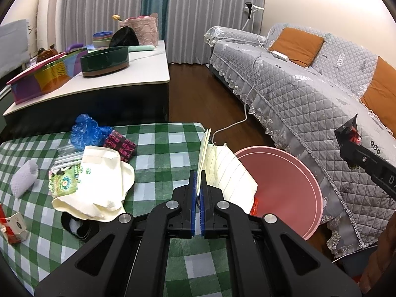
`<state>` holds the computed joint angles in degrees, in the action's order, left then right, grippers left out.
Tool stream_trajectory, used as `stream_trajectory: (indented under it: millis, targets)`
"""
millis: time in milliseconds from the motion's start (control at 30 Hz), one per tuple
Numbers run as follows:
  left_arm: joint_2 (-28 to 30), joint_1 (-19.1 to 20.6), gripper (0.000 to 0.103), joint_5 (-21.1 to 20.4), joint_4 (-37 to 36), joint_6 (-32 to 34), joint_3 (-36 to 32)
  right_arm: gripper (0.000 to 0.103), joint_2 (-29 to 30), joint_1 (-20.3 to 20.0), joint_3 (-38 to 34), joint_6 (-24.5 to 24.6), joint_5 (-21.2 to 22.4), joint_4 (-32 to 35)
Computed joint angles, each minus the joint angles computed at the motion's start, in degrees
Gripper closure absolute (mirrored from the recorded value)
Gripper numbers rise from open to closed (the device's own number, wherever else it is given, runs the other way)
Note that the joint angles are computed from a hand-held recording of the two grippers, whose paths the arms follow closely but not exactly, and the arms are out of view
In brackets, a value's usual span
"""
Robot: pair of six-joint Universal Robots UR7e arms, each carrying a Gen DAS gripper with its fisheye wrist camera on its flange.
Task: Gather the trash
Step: 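Carry the napkin with the left gripper while the right gripper carries the wrapper over the bucket, then open the left gripper over the bucket while the right gripper releases the wrapper into it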
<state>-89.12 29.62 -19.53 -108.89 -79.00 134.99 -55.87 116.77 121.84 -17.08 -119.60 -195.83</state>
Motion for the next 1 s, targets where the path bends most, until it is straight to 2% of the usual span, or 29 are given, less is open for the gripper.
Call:
stream_trajectory:
  millis: [400,700,733,767,833,1000]
  targets:
    - [6.3,2.9,0.101,-1.4,-22.9,17.4,1.2,0.061,1.1,-0.6,-0.5,-0.1,-1.1,0.5]
    - [12.5,5.5,0.101,-5.0,-39.9,32.1,0.0,0.058,1.2,-1.3,-1.0,0.8,-2.1,1.1]
    - [13.3,5.9,0.100,-6.0,-42.1,34.2,-0.3,0.055,1.2,-1.4,-1.1,1.1,-2.4,1.3]
    - [13.9,6.2,0.098,-6.7,-43.9,35.9,-0.4,0.044,1.3,-1.5,-1.3,1.4,-2.7,1.3]
    - [14.5,6.3,0.083,-7.0,-46.2,37.8,-0.4,0.043,1.2,-1.7,-1.3,1.7,-2.9,1.3]
    - [14.2,5.9,0.081,-6.9,-45.9,37.6,-0.2,0.043,1.1,-1.9,-1.4,1.7,-3.1,1.1]
